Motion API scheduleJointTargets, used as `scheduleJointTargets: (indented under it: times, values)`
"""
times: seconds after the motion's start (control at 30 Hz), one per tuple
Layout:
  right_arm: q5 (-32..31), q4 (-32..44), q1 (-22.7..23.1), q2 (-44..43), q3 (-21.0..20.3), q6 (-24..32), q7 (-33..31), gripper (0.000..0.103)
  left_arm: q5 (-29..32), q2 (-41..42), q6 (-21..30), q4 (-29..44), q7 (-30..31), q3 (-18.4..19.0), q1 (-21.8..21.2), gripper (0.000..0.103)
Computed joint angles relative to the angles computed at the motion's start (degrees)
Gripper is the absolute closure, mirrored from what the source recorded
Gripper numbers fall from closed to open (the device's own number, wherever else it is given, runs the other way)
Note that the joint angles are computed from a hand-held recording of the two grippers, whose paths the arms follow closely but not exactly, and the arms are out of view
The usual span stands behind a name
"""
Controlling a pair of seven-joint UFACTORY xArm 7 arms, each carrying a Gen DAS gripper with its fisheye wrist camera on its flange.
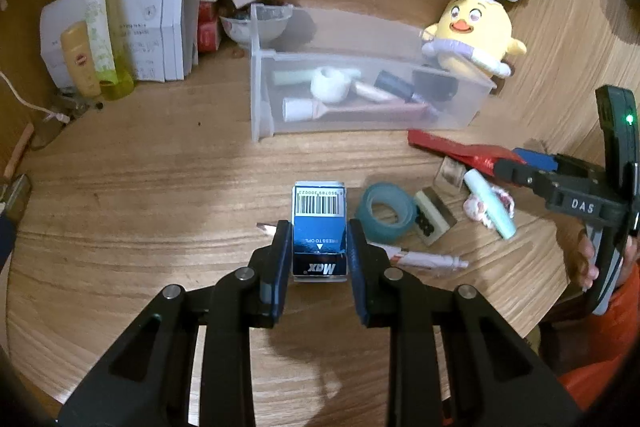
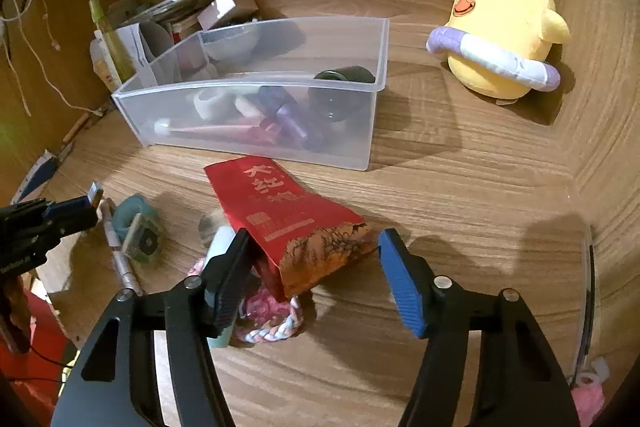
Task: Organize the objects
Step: 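Grasp the blue Max box with the left tool while the right tool grasps the red tea packet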
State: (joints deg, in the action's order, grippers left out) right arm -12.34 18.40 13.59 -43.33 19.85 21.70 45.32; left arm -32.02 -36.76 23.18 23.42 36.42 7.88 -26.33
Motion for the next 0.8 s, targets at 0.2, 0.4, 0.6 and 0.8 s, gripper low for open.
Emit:
scheduleJointTargets:
  times: [0.2,0.4,0.6,0.8]
  values:
    - [0.7,0.1,2.4,-2.0,0.7,2.7,0.6,0.045,-0.7,0.6,-0.7,0.9,0.7,0.5,-1.2,0.076]
    - [-0.1,1.1,4.1,-2.6,2.5,7.4,-0.1,0.025,-2.6,1.4,-0.6,1.5,2.1,1.0,-2.7,0.076]
    - [-1.4,1.0,3.1,-0.9,-0.6,4.5,-2.7,0.02,-4.6,1.6,-1.0,2.0,3.2,0.9,-3.6,0.076]
    - [3.9,0.1,5.7,3.8,-8.7,-1.0,-10.8,0.021,-5.8,2.4,-1.7,3.0,3.0,0.0,-4.1,0.076]
